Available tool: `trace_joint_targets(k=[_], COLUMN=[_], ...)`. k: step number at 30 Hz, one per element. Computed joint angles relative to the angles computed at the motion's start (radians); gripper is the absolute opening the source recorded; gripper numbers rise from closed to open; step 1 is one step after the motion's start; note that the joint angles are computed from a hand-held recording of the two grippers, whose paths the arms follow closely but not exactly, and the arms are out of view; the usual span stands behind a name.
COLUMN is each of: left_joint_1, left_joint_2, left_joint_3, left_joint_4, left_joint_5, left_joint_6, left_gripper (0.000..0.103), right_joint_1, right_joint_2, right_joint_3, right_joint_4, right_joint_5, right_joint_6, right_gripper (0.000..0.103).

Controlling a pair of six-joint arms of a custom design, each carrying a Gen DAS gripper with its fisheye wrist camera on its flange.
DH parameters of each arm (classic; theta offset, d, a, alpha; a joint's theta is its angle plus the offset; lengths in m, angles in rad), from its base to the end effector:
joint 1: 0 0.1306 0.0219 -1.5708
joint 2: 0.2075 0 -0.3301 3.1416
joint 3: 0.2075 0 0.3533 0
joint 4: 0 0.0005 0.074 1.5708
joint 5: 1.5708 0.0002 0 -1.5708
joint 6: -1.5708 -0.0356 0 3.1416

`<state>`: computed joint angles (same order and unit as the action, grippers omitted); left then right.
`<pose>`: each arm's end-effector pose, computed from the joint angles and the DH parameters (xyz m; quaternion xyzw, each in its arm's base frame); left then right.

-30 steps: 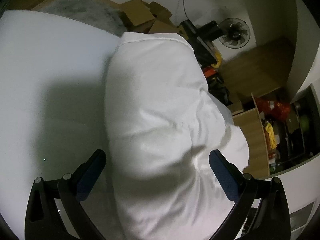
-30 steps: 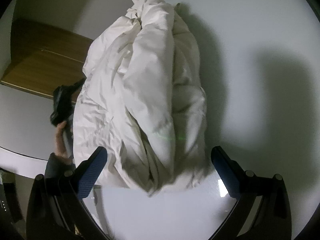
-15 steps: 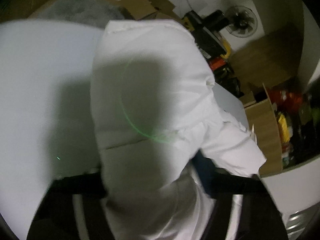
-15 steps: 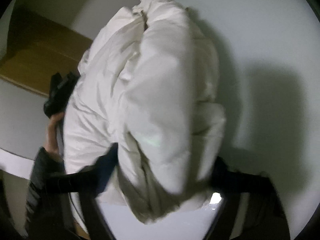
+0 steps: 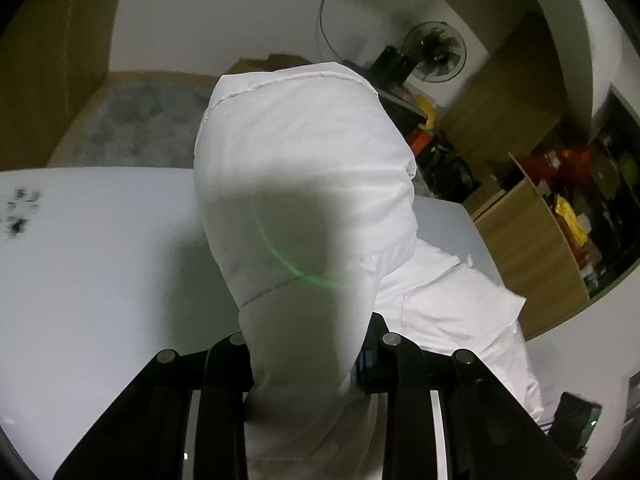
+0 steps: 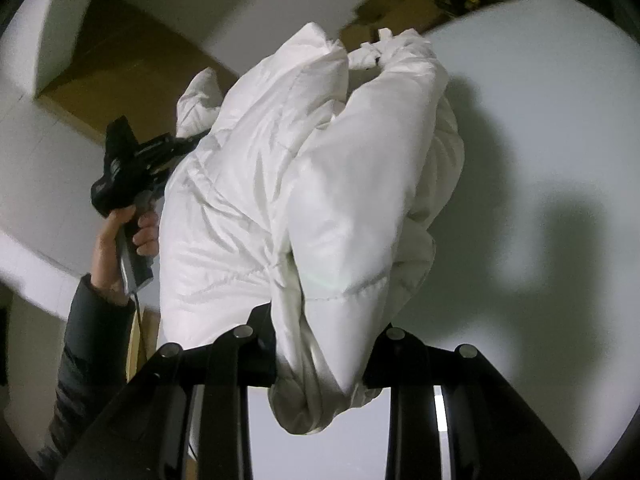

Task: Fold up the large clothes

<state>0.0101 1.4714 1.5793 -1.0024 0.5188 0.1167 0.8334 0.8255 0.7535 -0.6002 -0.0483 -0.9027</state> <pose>0.4744 -0.0134 0.4149 0.0272 0.9154 -0.2587 0.3073 0.1946 0.2161 0.3203 0.0207 0.9003 0.3454 0.2640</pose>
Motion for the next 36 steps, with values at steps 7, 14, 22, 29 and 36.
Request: trace_joint_targets(k=[7,14,22,29,36], left_joint_1=[0.12,0.207,0.203,0.307,0.399], left_joint_2=[-0.277,-0.372,-0.345,-0.711,-1.264], left_joint_3=[-0.271,-0.518,-0.604,-0.677,-0.726], left_joint_4=[-0.051,-0.007,0.1,0.092,-0.18], left_joint_5=[0.011,0.035,-0.007,-0.133,-0.242], left_joint_6=[-0.109,-0.165,-0.128,-0.152,-0.154], left_gripper=[0.028,0.028,0.044,0.103,0.103], right_joint_1=[0.21,0.362,0.49,0.613,0.745], right_joint_2=[-0.034,0.04,0.133,0.104,0.223], right_joint_3=[-0.016,-0.069,-0.072,0.032,0.215], right_joint_4=[0.005,0.053,0.052,-0.228,-0.593], right_joint_5=[0.091,0.143,0.326,0.67,0.892], right_joint_6=[-0.06,-0.149,-0.304,-0.44,-0.52], right_gripper=[0.029,0.029,0.089,0.098,0.103])
